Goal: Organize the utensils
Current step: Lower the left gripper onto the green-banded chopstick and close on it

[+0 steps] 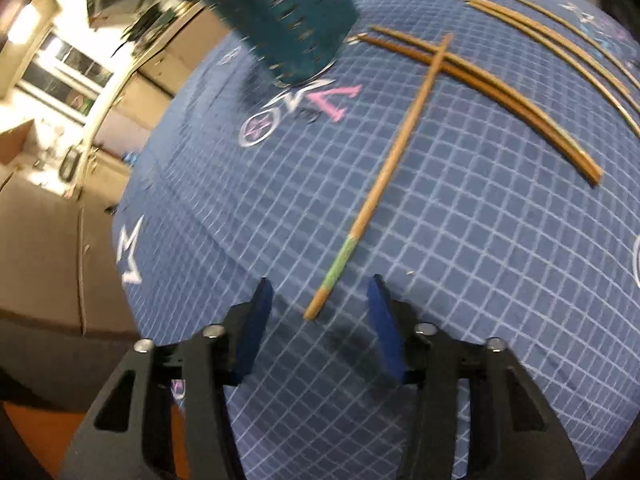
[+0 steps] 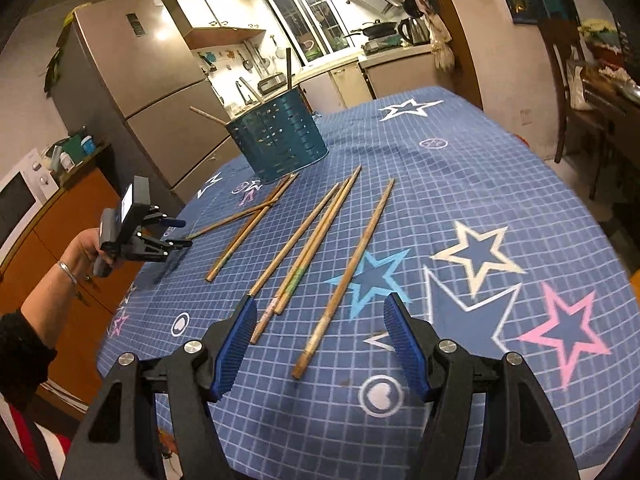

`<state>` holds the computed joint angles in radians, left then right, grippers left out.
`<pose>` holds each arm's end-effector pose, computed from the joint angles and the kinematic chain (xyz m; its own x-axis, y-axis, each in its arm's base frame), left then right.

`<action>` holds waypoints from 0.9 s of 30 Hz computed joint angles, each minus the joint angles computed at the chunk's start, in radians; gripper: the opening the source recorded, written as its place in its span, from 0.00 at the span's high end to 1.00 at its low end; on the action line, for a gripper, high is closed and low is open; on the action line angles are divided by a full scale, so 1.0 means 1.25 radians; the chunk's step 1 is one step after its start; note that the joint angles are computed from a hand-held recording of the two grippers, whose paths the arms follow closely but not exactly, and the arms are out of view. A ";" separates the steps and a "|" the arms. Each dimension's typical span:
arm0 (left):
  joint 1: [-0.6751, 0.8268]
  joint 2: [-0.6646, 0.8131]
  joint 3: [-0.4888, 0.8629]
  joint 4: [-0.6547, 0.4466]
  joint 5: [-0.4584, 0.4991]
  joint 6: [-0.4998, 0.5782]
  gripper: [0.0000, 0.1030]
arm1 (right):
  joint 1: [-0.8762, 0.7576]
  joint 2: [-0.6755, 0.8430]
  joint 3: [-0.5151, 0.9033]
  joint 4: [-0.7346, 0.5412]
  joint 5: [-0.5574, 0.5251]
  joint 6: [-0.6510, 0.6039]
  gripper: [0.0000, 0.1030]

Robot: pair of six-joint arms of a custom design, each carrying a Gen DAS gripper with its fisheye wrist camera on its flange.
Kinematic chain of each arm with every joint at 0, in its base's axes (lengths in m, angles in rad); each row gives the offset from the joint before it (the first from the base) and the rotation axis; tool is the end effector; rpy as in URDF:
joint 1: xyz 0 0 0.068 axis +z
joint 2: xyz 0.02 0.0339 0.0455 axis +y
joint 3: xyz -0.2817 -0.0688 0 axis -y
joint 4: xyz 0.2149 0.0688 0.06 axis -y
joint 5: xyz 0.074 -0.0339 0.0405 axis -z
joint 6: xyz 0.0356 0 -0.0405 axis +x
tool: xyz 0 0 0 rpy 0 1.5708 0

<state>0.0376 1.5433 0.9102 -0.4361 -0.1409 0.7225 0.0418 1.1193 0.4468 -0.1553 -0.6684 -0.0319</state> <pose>0.2732 0.0153 0.2205 -0.7265 0.6278 -0.2793 0.5009 0.7621 0.4103 0.1705 0.0292 0.2050 -0.7210 -0.0552 -0.6907 -0.4749 0.7652 0.4346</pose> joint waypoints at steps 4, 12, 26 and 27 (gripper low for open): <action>0.012 -0.018 -0.011 -0.025 0.065 0.050 0.87 | 0.031 -0.015 0.007 -0.012 0.013 0.018 0.35; 0.058 0.007 0.028 -0.073 0.146 0.096 0.88 | 0.105 -0.032 0.030 -0.025 0.061 0.063 0.35; 0.140 0.096 0.131 -0.129 0.217 0.231 0.49 | 0.165 0.029 0.016 0.046 0.079 0.145 0.35; 0.147 0.103 0.141 -0.136 0.228 0.236 0.49 | 0.172 0.034 0.016 0.052 0.081 0.153 0.35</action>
